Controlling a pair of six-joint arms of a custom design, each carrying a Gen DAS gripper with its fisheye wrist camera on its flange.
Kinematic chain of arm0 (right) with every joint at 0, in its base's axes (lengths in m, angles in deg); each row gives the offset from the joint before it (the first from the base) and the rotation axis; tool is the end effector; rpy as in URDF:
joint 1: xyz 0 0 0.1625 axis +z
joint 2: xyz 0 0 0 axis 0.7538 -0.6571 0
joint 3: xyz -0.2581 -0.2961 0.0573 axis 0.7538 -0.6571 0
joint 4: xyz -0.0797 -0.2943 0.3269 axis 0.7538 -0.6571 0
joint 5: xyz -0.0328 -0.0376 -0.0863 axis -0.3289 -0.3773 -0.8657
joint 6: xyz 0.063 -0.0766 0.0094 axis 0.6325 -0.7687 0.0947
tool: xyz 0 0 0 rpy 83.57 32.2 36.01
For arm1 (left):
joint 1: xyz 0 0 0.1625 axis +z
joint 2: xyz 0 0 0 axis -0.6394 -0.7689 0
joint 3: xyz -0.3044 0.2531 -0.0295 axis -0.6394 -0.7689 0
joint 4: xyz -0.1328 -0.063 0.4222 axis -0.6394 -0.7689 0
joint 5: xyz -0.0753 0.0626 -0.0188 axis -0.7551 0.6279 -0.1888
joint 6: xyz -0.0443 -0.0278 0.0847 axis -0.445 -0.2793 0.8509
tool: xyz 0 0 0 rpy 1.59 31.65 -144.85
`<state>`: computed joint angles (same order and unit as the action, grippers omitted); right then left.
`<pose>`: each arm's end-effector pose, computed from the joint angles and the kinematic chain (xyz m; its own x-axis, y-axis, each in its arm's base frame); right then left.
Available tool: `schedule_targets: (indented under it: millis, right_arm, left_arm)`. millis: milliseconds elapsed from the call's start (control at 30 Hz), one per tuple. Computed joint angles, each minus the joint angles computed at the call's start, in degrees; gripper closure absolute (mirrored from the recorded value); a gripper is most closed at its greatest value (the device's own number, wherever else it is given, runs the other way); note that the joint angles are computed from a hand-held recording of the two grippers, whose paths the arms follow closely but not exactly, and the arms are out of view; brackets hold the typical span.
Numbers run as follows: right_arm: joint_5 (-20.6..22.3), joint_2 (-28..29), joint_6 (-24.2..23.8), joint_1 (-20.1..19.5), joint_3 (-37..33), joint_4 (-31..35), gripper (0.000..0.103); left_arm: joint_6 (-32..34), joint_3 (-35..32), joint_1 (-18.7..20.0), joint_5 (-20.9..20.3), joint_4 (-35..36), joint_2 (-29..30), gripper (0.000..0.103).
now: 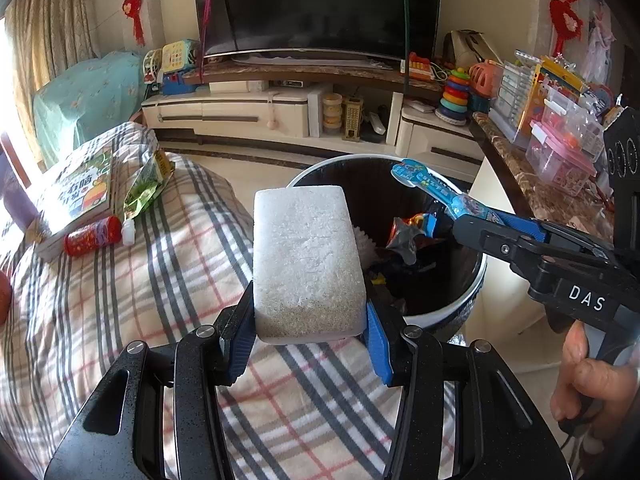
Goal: Collect trash
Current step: 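Carry the white foam block and blue drink pouch over the trash bin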
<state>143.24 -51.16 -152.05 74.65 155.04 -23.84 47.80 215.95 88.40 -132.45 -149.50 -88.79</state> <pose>0.2602 -0.3131 0.0624 -0.7985 0.4894 0.3506 -0.0928 0.4753 -0.8749 -0.1769 -0.4485 0.1802 -0.3414 0.8700 -0.3558 0.9344 0.3552 -0.0280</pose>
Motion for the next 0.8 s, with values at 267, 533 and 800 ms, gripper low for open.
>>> schedule_targets:
  millis: [267, 533, 800]
  right_arm:
    - [-0.6, -0.6, -1.6, -0.9, -0.5, 0.4, 0.055]
    - [-0.9, -0.7, -1.6, -1.7, -0.8, 1.2, 0.055]
    - [-1.0, -0.9, -2.2, -2.4, -1.4, 1.9, 0.055]
  left_arm:
    - [-0.1, -0.5, -0.8, 0.0, -0.8, 1.3, 0.056]
    - [-0.2, -1.3, -1.5, 0.2, -1.6, 2.6, 0.056]
    - [-0.4, -1.5, -2.0, 0.6, -2.0, 3.5, 0.056]
